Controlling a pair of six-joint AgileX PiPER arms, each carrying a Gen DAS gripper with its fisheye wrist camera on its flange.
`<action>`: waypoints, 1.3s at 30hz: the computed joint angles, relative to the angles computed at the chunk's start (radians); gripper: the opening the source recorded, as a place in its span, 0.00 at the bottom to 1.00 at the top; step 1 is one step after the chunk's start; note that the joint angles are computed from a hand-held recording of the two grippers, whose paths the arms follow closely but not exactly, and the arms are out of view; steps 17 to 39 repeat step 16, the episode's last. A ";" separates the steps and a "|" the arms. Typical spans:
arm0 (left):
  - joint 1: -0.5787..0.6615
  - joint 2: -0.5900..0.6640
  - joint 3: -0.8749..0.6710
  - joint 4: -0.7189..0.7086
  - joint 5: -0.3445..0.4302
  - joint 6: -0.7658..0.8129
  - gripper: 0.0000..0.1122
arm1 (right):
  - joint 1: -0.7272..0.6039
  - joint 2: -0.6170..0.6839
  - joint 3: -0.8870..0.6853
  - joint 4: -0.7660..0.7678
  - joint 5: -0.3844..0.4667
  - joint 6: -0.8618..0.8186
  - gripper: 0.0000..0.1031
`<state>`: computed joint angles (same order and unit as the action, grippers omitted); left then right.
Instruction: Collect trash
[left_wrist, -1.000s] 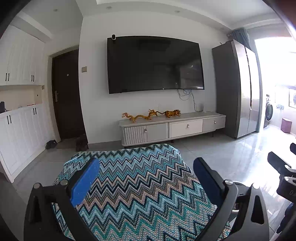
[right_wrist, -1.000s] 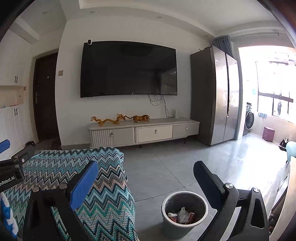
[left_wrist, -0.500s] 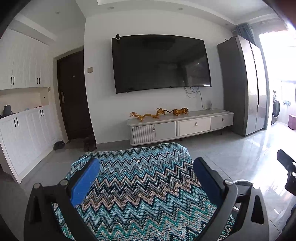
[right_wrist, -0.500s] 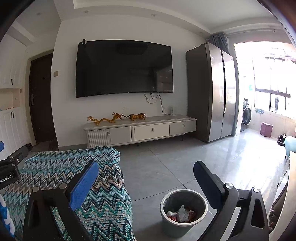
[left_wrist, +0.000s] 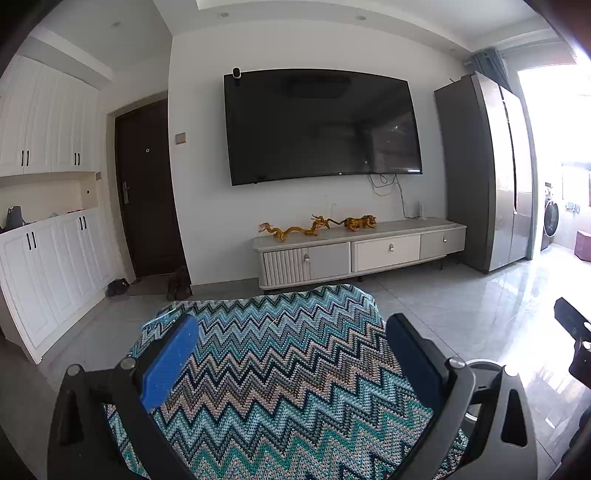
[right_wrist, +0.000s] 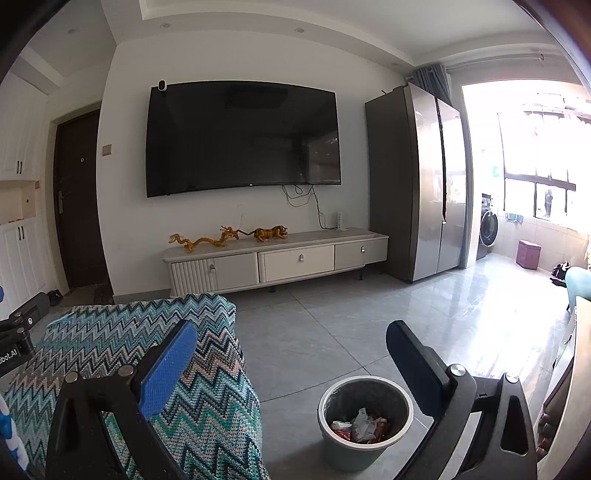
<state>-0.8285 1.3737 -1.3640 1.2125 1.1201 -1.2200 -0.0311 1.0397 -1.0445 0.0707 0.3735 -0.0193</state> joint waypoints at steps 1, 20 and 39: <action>0.000 0.000 0.000 0.000 0.000 0.000 0.91 | -0.001 -0.001 0.001 0.000 -0.001 0.000 1.00; -0.003 0.004 -0.009 -0.020 0.009 -0.016 0.91 | -0.019 -0.002 0.006 0.031 -0.003 -0.028 1.00; -0.003 0.004 -0.009 -0.020 0.009 -0.016 0.91 | -0.019 -0.002 0.006 0.031 -0.003 -0.028 1.00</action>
